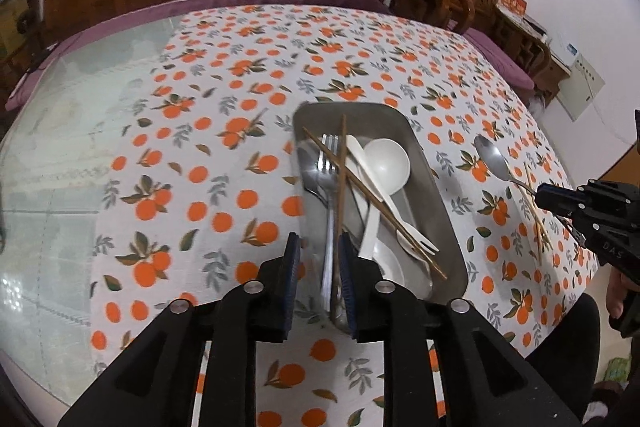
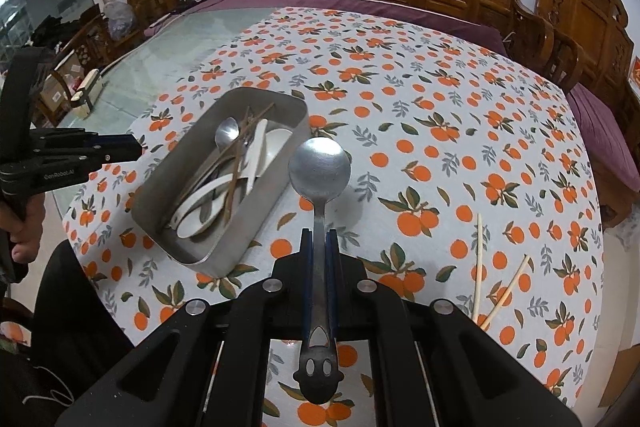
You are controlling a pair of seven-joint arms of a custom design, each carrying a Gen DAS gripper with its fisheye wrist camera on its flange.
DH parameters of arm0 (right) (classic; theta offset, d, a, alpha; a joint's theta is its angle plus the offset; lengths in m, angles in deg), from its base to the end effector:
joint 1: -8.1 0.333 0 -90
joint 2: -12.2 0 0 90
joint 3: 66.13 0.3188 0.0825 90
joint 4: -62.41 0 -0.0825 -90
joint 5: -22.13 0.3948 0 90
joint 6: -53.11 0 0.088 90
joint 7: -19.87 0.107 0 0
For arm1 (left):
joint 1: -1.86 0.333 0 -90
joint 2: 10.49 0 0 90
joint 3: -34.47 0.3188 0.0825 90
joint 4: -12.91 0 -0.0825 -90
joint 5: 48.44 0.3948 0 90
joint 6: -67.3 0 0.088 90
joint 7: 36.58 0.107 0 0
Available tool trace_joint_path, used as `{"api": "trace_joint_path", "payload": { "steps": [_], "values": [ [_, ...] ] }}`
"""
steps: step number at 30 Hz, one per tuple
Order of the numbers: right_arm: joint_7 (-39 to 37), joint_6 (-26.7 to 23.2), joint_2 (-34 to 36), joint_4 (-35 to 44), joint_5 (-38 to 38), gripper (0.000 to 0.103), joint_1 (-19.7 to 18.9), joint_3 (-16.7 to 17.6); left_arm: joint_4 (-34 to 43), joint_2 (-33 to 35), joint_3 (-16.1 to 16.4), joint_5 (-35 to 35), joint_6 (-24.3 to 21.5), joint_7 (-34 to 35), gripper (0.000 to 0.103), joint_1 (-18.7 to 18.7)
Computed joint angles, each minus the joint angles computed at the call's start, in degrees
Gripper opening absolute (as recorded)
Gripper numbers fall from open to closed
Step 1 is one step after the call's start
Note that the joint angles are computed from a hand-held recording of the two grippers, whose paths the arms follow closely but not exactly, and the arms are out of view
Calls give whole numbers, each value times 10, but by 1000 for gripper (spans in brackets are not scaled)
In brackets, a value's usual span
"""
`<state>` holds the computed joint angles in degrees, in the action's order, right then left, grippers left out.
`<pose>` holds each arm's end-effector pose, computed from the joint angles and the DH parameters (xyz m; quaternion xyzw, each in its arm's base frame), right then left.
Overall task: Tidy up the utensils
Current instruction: 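Carry the metal spoon into the grey tray and open the right tool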
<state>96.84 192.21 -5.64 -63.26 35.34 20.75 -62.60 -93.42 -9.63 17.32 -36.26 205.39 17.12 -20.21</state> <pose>0.4915 0.1466 0.5734 -0.7943 0.5382 -0.1215 0.2542 0.4811 -0.3897 0.5666 -0.6193 0.7338 -0.2522 0.1200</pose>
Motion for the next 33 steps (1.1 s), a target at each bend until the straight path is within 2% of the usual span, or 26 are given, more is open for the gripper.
{"api": "trace_joint_path", "payload": {
  "steps": [4,7,10,15,18,33],
  "values": [
    [0,-2,3,9,0,8,5,4,-14,-17,3,9,7,-11,26,3],
    [-2,-3,7,17,2,8,10,6,-22,-26,3,17,11,-18,35,6],
    [-5,-4,12,27,4,8,16,9,-28,-34,3,28,14,-29,46,8],
    [-7,-4,24,41,7,8,25,13,-45,-49,2,53,28,-57,77,13],
    [-7,-4,33,50,9,8,31,15,-57,-58,2,69,39,-74,85,16],
    [9,-3,115,108,-2,8,57,28,-79,-81,3,69,45,-80,87,23]
  ]
}}
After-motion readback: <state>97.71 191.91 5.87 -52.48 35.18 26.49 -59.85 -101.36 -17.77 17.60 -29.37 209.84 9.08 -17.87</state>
